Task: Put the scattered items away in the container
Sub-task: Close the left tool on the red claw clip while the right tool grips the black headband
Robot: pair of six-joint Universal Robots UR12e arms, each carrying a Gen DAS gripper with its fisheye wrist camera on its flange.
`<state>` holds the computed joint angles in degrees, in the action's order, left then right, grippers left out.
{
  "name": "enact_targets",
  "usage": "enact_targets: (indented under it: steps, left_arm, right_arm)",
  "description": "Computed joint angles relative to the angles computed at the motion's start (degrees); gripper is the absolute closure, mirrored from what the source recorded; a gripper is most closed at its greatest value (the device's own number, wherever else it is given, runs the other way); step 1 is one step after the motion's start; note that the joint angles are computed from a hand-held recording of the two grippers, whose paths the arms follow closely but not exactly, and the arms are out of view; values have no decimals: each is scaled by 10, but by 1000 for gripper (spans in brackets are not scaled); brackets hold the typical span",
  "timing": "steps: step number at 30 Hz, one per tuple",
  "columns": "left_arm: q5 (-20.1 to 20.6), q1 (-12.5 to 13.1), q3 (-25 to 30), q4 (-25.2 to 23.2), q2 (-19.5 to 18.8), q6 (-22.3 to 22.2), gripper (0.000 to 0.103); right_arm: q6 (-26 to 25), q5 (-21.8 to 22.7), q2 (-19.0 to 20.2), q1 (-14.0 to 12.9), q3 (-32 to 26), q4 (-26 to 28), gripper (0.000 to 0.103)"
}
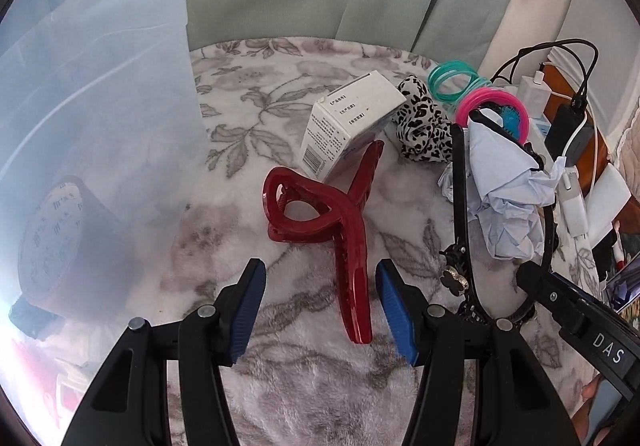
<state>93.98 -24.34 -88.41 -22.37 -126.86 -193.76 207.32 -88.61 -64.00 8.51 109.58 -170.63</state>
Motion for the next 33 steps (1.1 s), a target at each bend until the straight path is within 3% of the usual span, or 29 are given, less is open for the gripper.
enact_targets:
  steps: [6,10,12,16,20,33]
  left_arm:
    - [1,-2,-1,0,-4,-3,45]
    - [5,-4,-4,9,-5,-5,46]
    - [6,-5,-4,10,-4,-8,58]
    - [7,-4,-10,10,2,-13,70]
    - [4,-5,-15,10,7,-13,87]
    - [12,-12,-36,30,27,-22,93]
  right_arm:
    - [-1,-12,-1,1,5,-6,42]
    - [7,-24,-5,2,12,-10,57]
    - [14,-23,-7,-1,17,-13,63]
    - [27,-11,-14,-7,28,-19,82]
    - [31,-4,-23,-11,40,-30,84]
    - [38,-3,-58,-17,59,-54,85]
